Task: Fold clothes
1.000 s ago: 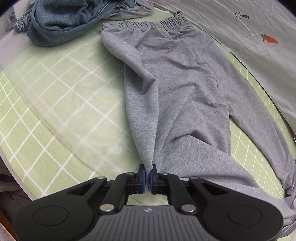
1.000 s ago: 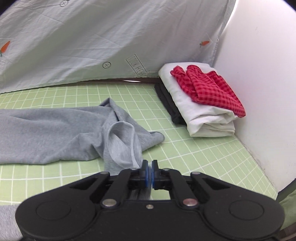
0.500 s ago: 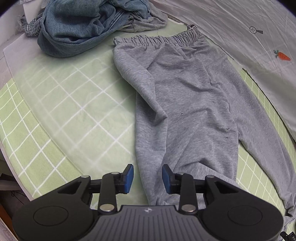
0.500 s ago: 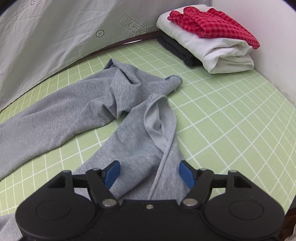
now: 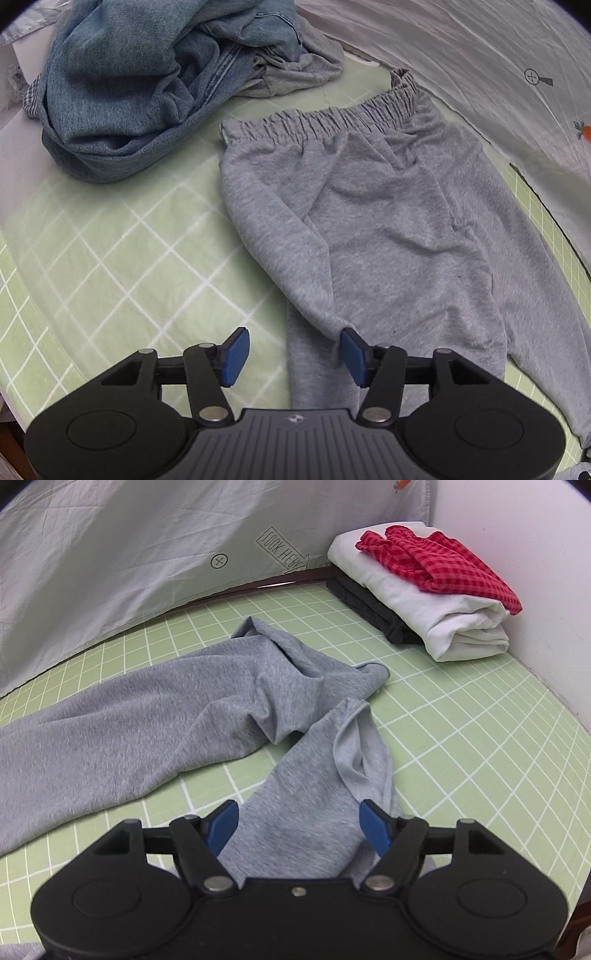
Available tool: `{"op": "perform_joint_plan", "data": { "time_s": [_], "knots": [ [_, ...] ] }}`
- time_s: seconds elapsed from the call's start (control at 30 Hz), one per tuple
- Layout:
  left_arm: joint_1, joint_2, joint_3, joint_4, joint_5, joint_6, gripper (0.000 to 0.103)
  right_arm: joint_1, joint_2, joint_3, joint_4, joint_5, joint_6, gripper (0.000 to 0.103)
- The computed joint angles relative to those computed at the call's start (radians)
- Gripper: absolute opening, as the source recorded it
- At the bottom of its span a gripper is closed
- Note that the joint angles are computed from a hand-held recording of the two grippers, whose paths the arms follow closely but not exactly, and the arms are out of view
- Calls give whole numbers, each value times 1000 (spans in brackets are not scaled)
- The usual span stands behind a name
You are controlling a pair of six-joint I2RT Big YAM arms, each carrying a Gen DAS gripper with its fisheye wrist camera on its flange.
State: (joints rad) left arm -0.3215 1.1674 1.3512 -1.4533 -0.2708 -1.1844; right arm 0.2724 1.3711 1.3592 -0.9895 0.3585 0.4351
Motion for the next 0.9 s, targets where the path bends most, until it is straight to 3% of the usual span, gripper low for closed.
{"op": "perform_joint_plan", "data": {
  "time_s": [0.13,0.27,0.47,0.53,0.57,0.6,0.7,0.8,0.9],
  "knots": [
    [98,-14,-24,68,8,45,64,14,57,38,-16,-1,24,73],
    [192,8,-32,114,33,94,64,22,105,81,-51,6,67,73],
    [246,47,-17,138,26,161,60,32,148,120,-100,19,84,73],
    [242,57,-7,121,11,189,34,30,145,120,-99,6,77,64],
    [239,58,-5,113,4,204,12,28,140,116,-92,-11,67,59],
    [239,49,-14,122,12,204,7,26,135,112,-84,-27,58,47],
    [213,17,-33,91,-7,154,5,27,124,104,-81,-42,23,20],
    [165,-35,-68,34,-36,99,5,17,93,73,-72,-56,11,4],
    [81,-120,-121,-47,-63,3,5,-3,48,28,-57,-69,1,2]
  ]
}}
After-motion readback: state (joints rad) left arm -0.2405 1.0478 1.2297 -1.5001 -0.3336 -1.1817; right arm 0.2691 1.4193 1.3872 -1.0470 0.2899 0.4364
